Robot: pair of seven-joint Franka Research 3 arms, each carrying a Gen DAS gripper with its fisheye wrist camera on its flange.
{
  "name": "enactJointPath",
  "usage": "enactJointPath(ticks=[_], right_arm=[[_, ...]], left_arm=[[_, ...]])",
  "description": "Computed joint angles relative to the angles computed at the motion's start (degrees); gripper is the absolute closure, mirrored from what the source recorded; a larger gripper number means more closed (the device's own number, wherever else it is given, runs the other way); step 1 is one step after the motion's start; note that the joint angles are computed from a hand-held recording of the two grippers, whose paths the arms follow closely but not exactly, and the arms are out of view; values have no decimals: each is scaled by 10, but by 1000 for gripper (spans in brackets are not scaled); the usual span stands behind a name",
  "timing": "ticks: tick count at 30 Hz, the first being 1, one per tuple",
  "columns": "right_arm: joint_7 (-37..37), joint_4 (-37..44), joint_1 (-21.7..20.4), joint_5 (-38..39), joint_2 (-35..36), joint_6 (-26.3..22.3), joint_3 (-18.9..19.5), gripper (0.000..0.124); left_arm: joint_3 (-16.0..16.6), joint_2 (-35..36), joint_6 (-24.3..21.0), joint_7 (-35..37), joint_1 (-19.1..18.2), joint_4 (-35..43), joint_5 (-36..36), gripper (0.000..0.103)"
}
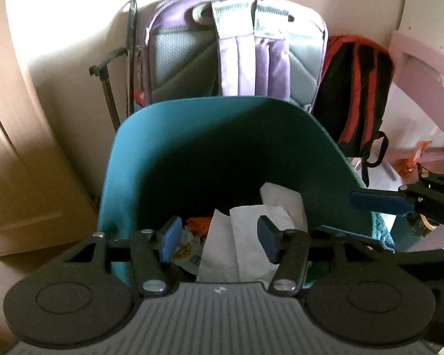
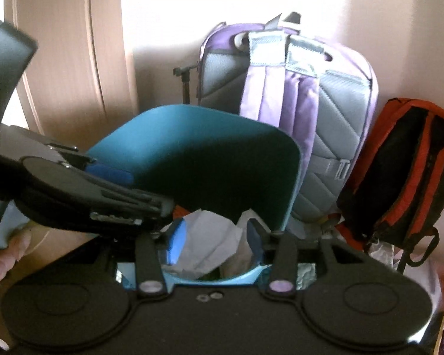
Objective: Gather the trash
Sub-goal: 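Withdraw both tools and lower them toward the Christmas gift bag and red bag, then lower both open tools toward the Christmas gift bag and red plastic bag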
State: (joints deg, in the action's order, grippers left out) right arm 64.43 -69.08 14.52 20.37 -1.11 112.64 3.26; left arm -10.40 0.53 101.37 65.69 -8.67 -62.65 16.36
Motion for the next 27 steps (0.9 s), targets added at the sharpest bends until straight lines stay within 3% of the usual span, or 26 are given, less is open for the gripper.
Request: enactJointPath(ticks=[6,18,27], right_arm=[[-8,-31,-7,38,-44,-11,-11,71],[-34,-152,4,85,-169,-20,-25,68],[-55,-252,20,97,-249,-31,-27,67]], left_arm=[[-5,-39,-1,-2,-3,-24,-4,47],[-15,-177,18,-22,-4,-158,-28,47],[4,-311,63,-45,-12,-323,-72,27]])
